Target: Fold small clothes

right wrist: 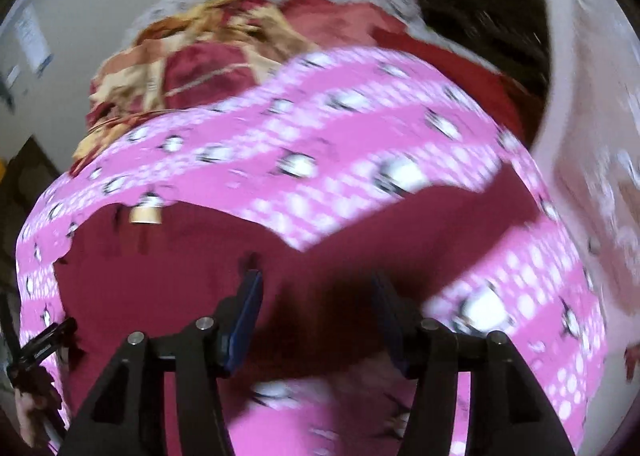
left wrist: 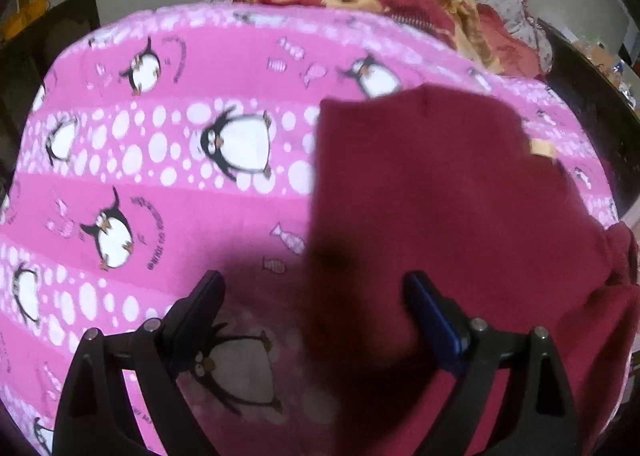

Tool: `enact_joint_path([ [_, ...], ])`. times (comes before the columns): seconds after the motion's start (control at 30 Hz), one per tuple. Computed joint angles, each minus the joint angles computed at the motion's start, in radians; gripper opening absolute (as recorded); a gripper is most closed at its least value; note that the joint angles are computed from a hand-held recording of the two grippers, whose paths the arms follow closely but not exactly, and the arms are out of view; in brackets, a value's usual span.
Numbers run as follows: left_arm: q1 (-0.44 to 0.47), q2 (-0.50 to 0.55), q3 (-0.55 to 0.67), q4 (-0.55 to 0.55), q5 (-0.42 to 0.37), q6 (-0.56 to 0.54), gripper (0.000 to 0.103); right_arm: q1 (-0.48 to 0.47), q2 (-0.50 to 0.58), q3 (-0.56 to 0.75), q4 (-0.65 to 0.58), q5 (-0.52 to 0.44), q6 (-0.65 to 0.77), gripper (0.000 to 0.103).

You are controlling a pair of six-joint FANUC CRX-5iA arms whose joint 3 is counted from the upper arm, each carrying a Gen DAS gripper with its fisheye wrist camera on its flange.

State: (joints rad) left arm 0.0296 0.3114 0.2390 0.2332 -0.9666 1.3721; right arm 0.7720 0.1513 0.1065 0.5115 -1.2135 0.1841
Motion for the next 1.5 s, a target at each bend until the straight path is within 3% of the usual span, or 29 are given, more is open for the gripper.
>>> enact_joint_path([
  [0.1,0.005,-0.04,-0.049,0.066,0.034,-0.03,0.091,-0.011,-0.045,-0.054,-0.029,0.002,-0.038,0.06],
  [0.27,-0.022,-0.087,-0.092,0.111,0.037,-0.104,0.091,-0.011,-0.123,-0.139,-0.098,0.117,-0.065,0.06],
  [0.43,-0.055,-0.107,-0.134,0.216,-0.003,-0.183,0.091,-0.01,-0.15,-0.193,-0.048,0.111,-0.149,0.061],
  [0.57,-0.105,-0.117,-0.159,0.282,-0.055,-0.238,0.091,-0.048,-0.207,-0.258,-0.062,0.157,-0.202,0.061],
  [0.77,-0.194,-0.091,-0.167,0.33,-0.101,-0.283,0.091,-0.121,-0.278,-0.338,0.017,0.142,-0.36,0.061],
  [0.9,-0.254,-0.071,-0.157,0.274,-0.144,-0.306,0.091,-0.184,-0.227,-0.257,0.011,0.12,-0.236,0.061],
  [1.07,-0.275,-0.081,-0.188,0.259,-0.123,-0.299,0.091,-0.269,-0.12,-0.146,-0.046,0.122,-0.147,0.061],
  [1.23,-0.286,-0.088,-0.191,0.245,-0.115,-0.3,0.091,-0.345,-0.012,-0.035,-0.151,0.043,-0.049,0.061],
  [1.3,-0.283,-0.084,-0.186,0.25,-0.123,-0.3,0.091,-0.365,-0.016,-0.05,-0.184,0.056,-0.042,0.052],
  [1.4,-0.271,-0.073,-0.173,0.272,-0.148,-0.299,0.091,-0.358,-0.089,-0.135,-0.149,0.14,-0.098,0.02],
  [1.5,-0.256,-0.081,-0.173,0.287,-0.142,-0.297,0.091,-0.33,-0.176,-0.227,-0.076,0.22,-0.158,0.011],
])
